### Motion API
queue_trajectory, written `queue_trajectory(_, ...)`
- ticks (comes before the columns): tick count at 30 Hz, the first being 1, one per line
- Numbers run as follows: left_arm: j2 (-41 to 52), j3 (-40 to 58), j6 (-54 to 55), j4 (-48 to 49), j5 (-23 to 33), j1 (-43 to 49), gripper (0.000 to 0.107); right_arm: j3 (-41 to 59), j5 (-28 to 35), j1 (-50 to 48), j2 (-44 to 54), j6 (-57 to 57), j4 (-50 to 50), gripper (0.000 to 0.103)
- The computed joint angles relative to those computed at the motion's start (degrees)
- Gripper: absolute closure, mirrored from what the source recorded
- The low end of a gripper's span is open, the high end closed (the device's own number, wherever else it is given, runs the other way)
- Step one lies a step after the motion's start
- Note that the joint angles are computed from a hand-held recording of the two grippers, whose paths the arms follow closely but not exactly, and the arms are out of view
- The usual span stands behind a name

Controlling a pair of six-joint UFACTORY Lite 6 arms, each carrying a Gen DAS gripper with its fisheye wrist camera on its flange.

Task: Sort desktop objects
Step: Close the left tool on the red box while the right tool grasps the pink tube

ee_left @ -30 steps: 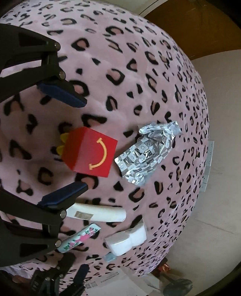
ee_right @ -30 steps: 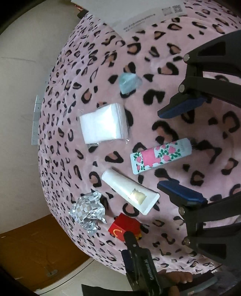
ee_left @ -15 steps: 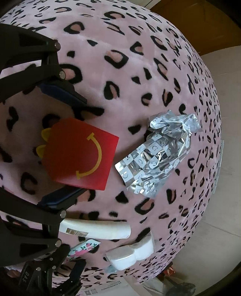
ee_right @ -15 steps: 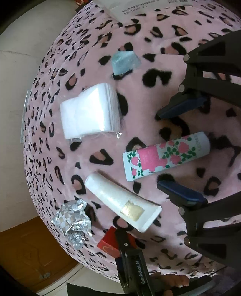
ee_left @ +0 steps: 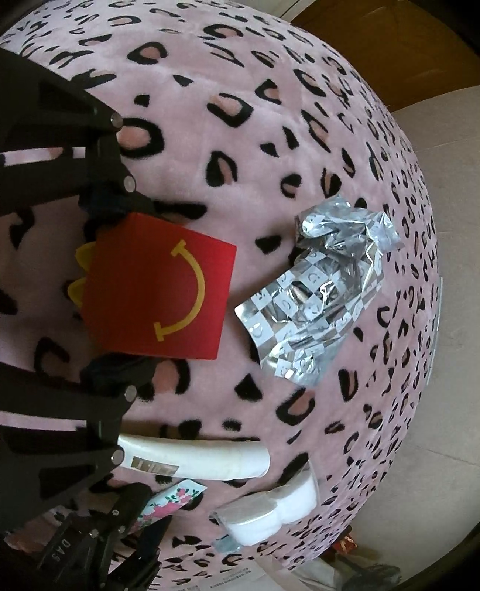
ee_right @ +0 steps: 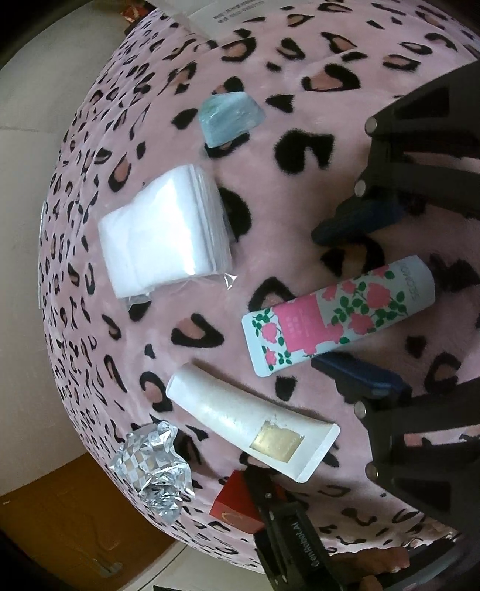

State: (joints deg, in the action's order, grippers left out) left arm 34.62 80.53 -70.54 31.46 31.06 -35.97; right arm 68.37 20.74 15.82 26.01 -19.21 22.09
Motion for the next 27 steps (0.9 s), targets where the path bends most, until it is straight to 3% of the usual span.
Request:
queue_trajectory(3,-1.32,-1.2,-2.2,0.96,0.37,-0.67,0.051,-0.73,0.78,-0.13,-1.17,-2.29,2.93,0.065)
queue_trajectory(7,-4.86,-4.56,-6.08,2.78,0.76,-1.95,0.052,-1.78,1.63,-0.72,-2.67,-5.37,7.48,0.073)
queue_trajectory(16,-16.62,-11.12,-15.42,7.87,6.91,-7.95,0.052,-8.04,4.6,-3.14,-11.89,-12.63,18.07,0.074)
queue_trajectory(27,-20.09,-4.6,-15.89,5.43,19.35,-16.28,0.052,-12.05,9.96,-3.79,-25.54,-11.79,16.99,0.074)
